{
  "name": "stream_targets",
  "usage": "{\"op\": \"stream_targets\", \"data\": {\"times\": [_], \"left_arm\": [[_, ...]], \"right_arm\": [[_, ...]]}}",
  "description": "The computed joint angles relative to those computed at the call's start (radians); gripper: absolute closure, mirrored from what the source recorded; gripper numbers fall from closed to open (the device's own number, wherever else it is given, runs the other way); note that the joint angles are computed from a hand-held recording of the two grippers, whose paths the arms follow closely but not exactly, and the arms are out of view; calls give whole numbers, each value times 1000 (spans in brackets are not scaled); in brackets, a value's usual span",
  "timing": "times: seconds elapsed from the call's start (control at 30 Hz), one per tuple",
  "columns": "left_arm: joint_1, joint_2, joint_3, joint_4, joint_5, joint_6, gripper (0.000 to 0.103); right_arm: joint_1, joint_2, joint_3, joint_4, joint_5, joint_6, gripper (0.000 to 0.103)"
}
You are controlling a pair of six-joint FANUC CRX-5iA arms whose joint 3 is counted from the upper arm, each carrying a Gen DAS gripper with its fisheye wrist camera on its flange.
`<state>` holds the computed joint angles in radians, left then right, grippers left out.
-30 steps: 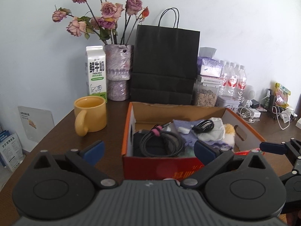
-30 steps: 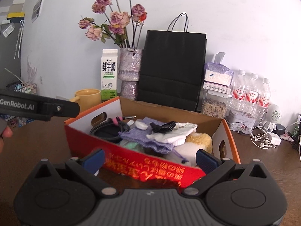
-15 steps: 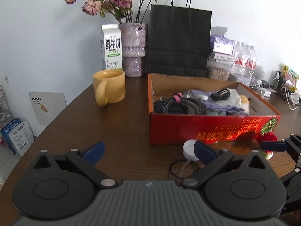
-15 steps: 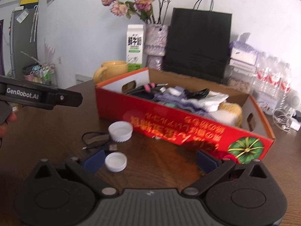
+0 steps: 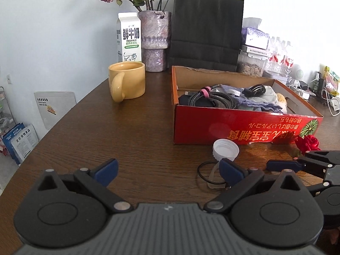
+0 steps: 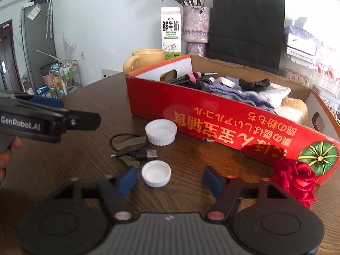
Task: Organize objects
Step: 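Withdraw both tools and move the right tool to a white bottle cap, then grasp the white bottle cap with the right tool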
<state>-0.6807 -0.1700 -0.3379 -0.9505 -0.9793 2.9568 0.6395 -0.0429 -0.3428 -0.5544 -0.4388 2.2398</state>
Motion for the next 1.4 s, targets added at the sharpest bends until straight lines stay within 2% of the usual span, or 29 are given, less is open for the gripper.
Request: {"op": "stream_targets", "data": {"times": [0.1,0.27,0.53,0.87,1.2,1.4], "left_arm": [[1,1,1,0,0,0,0],[2,4,3,2,1,1,0],[27,21,10,49,46,-59,0],[49,68,33,90,91,-106,0],[58,92,59,83,48,-87,0],[97,94,57,123,64,-93,29]], "right_arm": [[-14,-4,6,-44,-14,53,75],[-23,-11,3,-79,-5,84,76],[-46,-57,-45,-109,80,96,76],[-80,-96,-84,-115,99,102,76],[-103,-104,-88,-134,87,115,76],[-99,-105,-89,-130,87,110,75]]}}
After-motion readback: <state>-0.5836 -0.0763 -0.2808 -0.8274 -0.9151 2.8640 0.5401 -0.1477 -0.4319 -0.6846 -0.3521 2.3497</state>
